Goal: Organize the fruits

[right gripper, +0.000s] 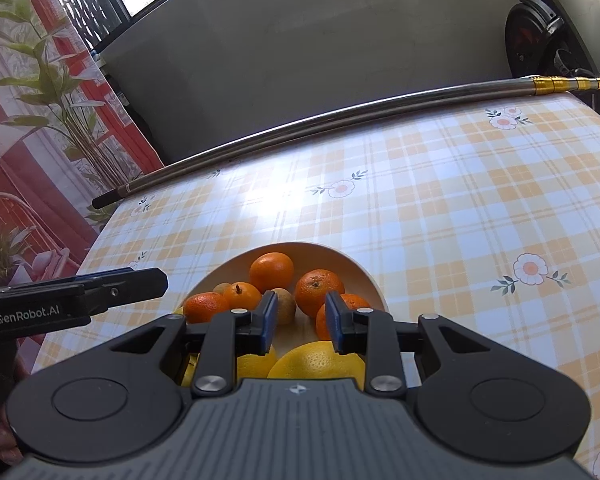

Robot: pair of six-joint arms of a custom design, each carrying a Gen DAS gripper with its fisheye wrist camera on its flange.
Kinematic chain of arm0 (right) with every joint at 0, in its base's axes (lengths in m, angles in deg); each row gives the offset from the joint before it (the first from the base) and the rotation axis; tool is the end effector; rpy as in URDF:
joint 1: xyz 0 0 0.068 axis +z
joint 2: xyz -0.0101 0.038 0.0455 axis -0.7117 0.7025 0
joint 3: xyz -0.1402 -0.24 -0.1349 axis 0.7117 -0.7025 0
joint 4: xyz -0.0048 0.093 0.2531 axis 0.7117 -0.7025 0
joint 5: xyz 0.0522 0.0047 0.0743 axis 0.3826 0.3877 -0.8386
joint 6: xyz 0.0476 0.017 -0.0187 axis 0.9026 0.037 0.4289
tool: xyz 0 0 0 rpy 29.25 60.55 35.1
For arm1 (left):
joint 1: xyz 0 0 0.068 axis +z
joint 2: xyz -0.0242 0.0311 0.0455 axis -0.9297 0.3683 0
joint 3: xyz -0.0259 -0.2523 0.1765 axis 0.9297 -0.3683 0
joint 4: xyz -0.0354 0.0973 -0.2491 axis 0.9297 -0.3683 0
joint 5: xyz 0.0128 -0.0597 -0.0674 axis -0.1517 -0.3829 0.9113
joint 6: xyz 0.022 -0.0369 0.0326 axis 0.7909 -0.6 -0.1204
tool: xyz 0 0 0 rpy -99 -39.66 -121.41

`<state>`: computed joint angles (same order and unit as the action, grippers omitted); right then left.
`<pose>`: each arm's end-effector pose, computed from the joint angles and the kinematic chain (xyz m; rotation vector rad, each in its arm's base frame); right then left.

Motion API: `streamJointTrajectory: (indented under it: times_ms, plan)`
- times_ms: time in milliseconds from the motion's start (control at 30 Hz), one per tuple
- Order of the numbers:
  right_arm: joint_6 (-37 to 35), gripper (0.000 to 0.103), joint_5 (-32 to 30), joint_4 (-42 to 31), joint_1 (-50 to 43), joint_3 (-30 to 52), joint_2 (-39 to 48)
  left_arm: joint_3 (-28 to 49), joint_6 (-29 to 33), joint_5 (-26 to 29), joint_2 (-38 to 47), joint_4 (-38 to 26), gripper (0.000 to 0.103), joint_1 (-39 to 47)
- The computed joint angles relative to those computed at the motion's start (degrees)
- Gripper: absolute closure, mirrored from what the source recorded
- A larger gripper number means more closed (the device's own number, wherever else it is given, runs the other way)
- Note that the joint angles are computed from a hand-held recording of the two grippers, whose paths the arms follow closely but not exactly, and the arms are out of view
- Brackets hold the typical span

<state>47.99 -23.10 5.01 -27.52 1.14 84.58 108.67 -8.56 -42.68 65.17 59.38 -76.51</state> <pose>0.1884 0.0510 0.2582 0.6035 2.2599 0.2086 0.3624 -0.0699 0.1983 0.7550 2.2831 -0.5765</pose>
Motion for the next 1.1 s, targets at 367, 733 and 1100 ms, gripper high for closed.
streamJointTrajectory:
  times_ms: [367,733,1100]
  plan:
    - [3.04,0.021,8.49,-8.05,6.4,4.05,-1.77,-1.74,-1.12,2.32,-4.69,-1.24,0.013,2.81]
    - [3.99,0.008,13.24,-13.24,11.52,8.31,0.19,-2.5,0.7,4.48,-7.29,-2.88,0.0,6.19]
    - [4.21,0.008,18.67,-19.14,15.23,14.55,0.62,-0.2,1.78,7.13,-11.89,-6.62,0.0,9.17]
